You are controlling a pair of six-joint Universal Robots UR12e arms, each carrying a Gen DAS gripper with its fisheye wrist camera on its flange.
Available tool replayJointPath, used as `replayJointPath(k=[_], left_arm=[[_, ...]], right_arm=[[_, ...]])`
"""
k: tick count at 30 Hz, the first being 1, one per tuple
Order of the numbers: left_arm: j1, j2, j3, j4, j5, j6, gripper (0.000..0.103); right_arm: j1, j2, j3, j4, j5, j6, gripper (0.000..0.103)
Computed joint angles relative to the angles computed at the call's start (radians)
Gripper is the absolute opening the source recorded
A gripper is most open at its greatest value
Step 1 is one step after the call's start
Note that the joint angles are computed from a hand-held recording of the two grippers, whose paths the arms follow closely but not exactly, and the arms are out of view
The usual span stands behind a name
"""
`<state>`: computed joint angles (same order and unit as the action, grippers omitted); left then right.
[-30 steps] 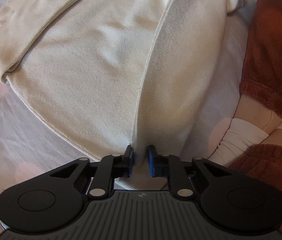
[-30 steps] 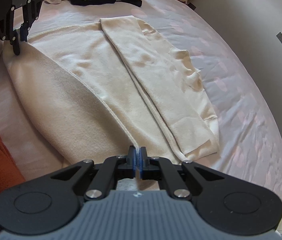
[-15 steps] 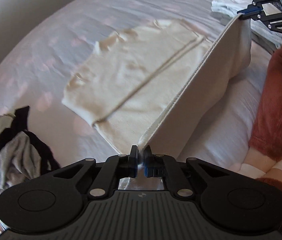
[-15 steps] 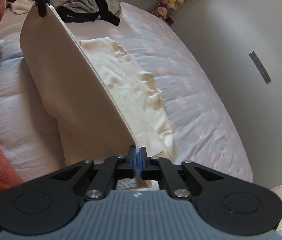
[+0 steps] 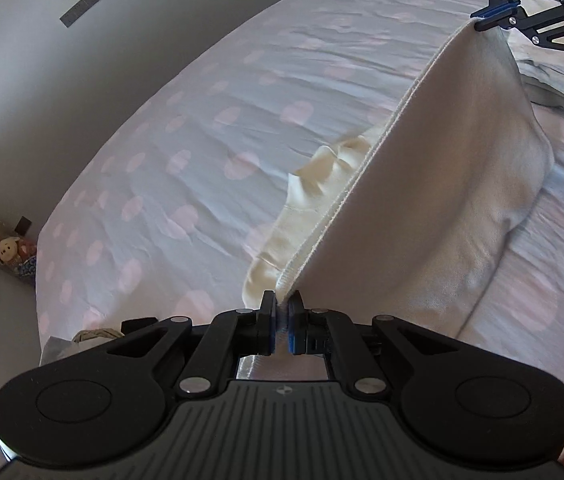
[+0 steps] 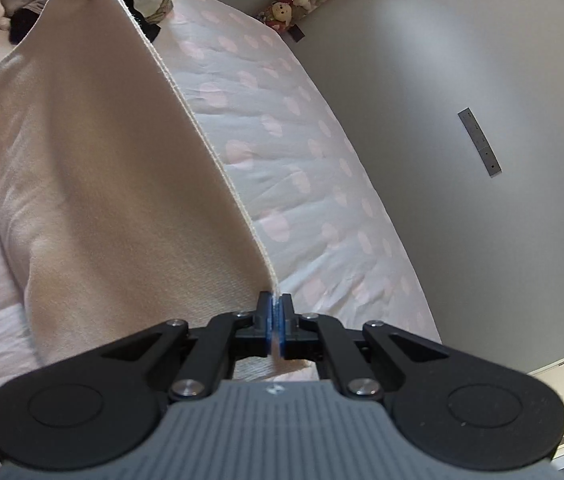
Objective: Fold clothes
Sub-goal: 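Lift the hem with both grippers and fold it over toward the collar, then lower the hem onto the sweater and open both grippers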
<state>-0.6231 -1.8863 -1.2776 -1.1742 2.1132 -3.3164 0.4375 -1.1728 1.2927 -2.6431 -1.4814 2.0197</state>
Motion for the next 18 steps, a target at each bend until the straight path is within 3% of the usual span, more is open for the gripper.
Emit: replayJointPath(k=[9,18], left_arm=[[0.106,-0.071,-0.023,0.104,-0.110,0.078,0.004],[0.161,-0.114,-0.073,0.208,-0.159,0.092,0.004]], right_arm=[[0.023,0.222,-0.265,0.186,-0.096,0.044,0.004],[0.026,0.375,-0.444,0.331,-0.120,0.107,0.004]])
